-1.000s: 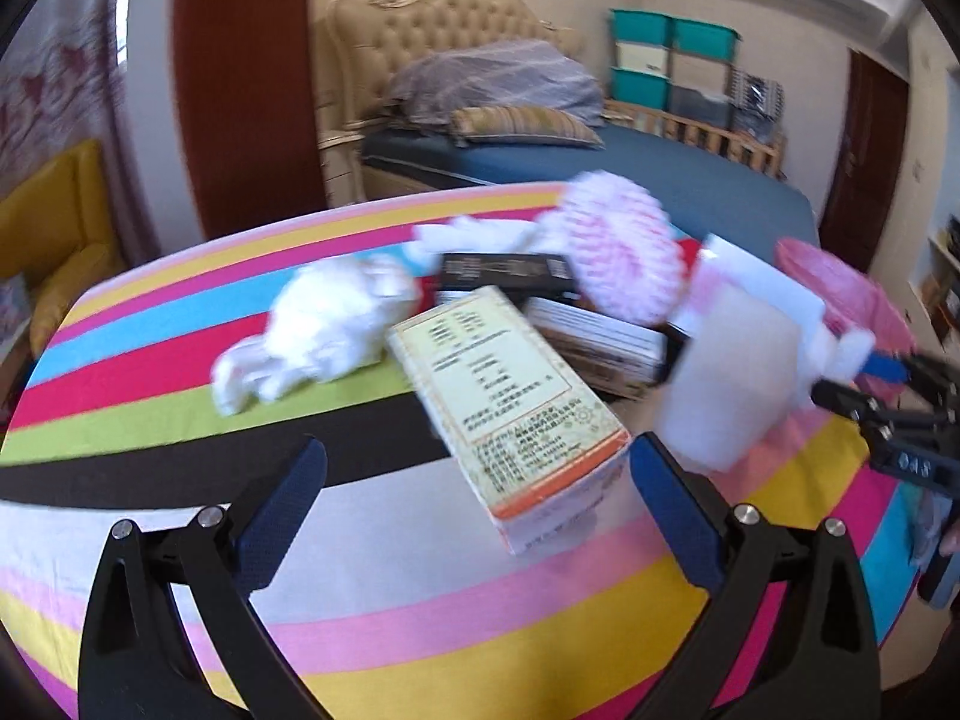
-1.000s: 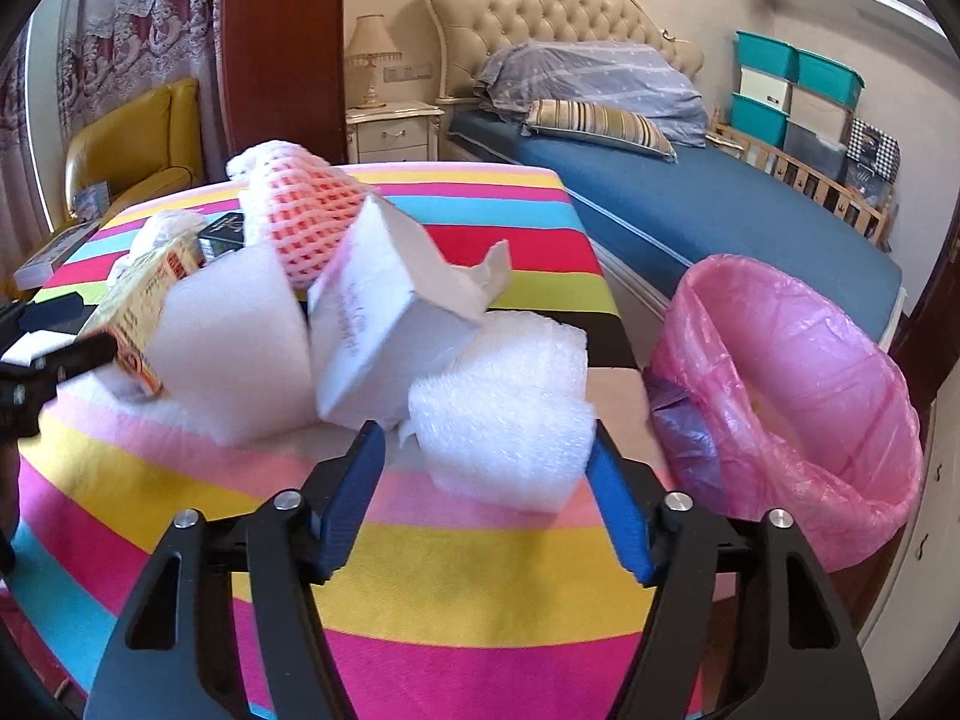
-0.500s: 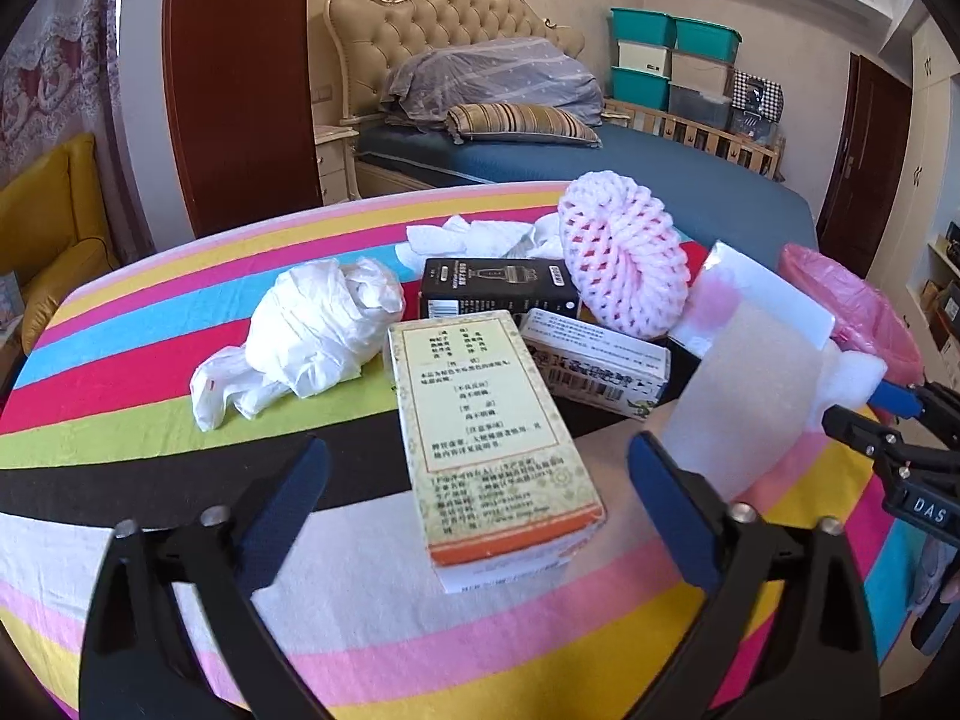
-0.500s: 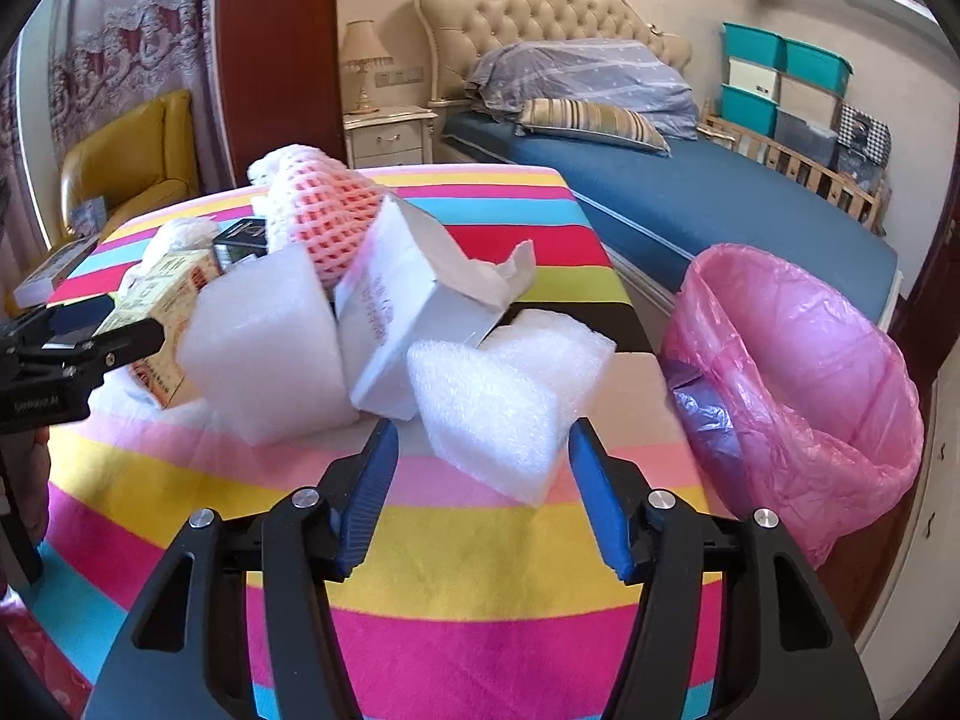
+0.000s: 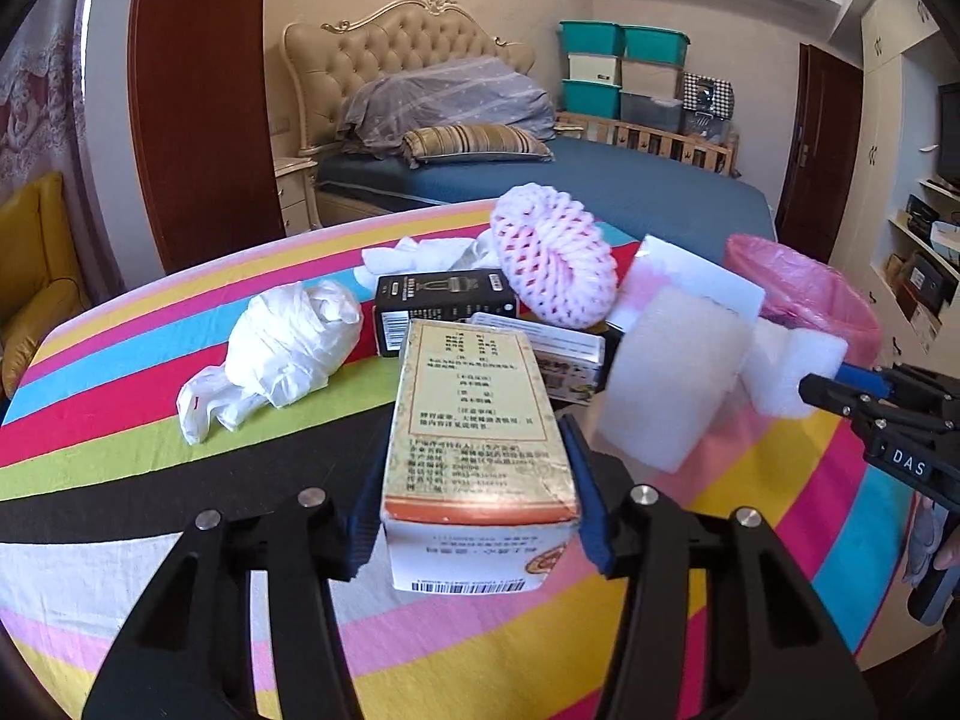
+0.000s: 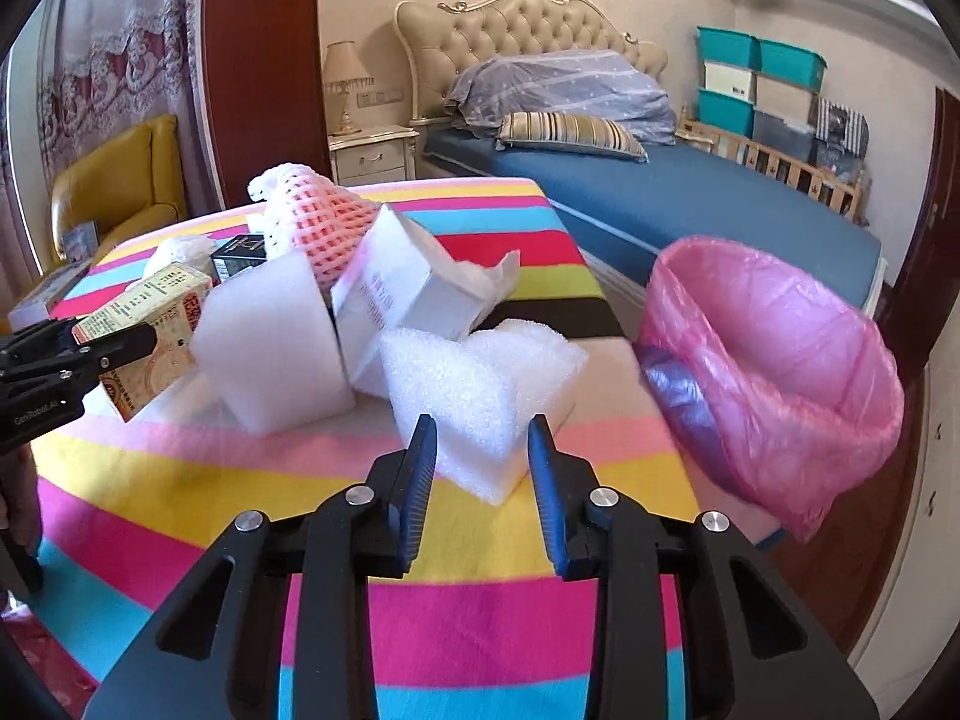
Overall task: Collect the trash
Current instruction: 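Lift the medicine box with the left tool while the right tool lifts the foam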
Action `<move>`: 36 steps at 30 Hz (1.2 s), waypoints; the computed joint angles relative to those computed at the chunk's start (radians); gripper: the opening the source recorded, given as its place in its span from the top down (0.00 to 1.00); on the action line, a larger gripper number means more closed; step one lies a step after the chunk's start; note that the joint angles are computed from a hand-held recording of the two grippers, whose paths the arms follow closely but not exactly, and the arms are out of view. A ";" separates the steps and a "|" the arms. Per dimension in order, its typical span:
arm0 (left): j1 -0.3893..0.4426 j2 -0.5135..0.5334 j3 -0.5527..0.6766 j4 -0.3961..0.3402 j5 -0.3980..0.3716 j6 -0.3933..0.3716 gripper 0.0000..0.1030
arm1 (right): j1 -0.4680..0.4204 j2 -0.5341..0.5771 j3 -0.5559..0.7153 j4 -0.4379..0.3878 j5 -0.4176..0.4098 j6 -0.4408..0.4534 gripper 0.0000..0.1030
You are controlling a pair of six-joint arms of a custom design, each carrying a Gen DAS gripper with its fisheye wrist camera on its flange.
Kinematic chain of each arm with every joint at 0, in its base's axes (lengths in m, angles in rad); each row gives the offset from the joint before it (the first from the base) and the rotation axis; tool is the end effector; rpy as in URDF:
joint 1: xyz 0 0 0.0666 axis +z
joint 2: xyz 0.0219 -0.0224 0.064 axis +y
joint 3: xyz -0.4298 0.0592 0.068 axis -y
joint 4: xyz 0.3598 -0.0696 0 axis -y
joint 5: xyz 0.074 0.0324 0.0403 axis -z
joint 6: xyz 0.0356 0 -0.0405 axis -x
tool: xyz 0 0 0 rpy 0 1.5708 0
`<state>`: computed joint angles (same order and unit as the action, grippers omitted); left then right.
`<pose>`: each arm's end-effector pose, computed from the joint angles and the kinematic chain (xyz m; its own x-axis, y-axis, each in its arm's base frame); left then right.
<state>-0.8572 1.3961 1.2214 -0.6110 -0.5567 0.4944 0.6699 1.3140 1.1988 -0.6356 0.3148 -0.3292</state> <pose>0.3032 -0.3221 0.4293 -0.5961 0.0730 -0.7996 0.1301 0.9915 -0.0064 0.3321 0.2485 0.4485 -0.6396 -0.1144 -0.7602 -0.2179 0.9753 0.0365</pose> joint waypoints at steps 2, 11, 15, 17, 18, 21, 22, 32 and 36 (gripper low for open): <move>-0.005 -0.008 -0.003 0.003 -0.002 0.002 0.50 | -0.002 -0.016 -0.014 -0.016 -0.004 -0.033 0.69; -0.009 -0.026 -0.021 0.035 0.001 -0.002 0.50 | 0.029 0.006 0.007 -0.043 0.076 -0.083 0.22; -0.010 -0.044 -0.044 0.065 -0.011 -0.016 0.50 | 0.034 0.075 0.078 -0.089 0.105 -0.124 0.25; -0.007 -0.048 -0.049 0.075 -0.004 -0.022 0.50 | 0.034 0.104 0.107 -0.122 0.130 -0.144 0.30; -0.007 -0.051 -0.053 0.082 -0.003 -0.024 0.50 | 0.031 0.117 0.118 -0.145 0.141 -0.170 0.37; -0.010 -0.059 -0.065 0.097 -0.001 -0.031 0.50 | 0.029 0.107 0.102 -0.126 0.147 -0.184 0.44; -0.011 -0.063 -0.069 0.102 -0.003 -0.032 0.50 | 0.032 0.092 0.085 -0.101 0.143 -0.178 0.44; -0.046 -0.064 -0.061 0.123 -0.038 -0.054 0.49 | 0.116 -0.042 -0.029 0.038 0.195 -0.106 0.44; -0.065 -0.055 -0.048 0.123 -0.058 -0.066 0.49 | 0.137 -0.077 -0.059 0.075 0.194 -0.092 0.44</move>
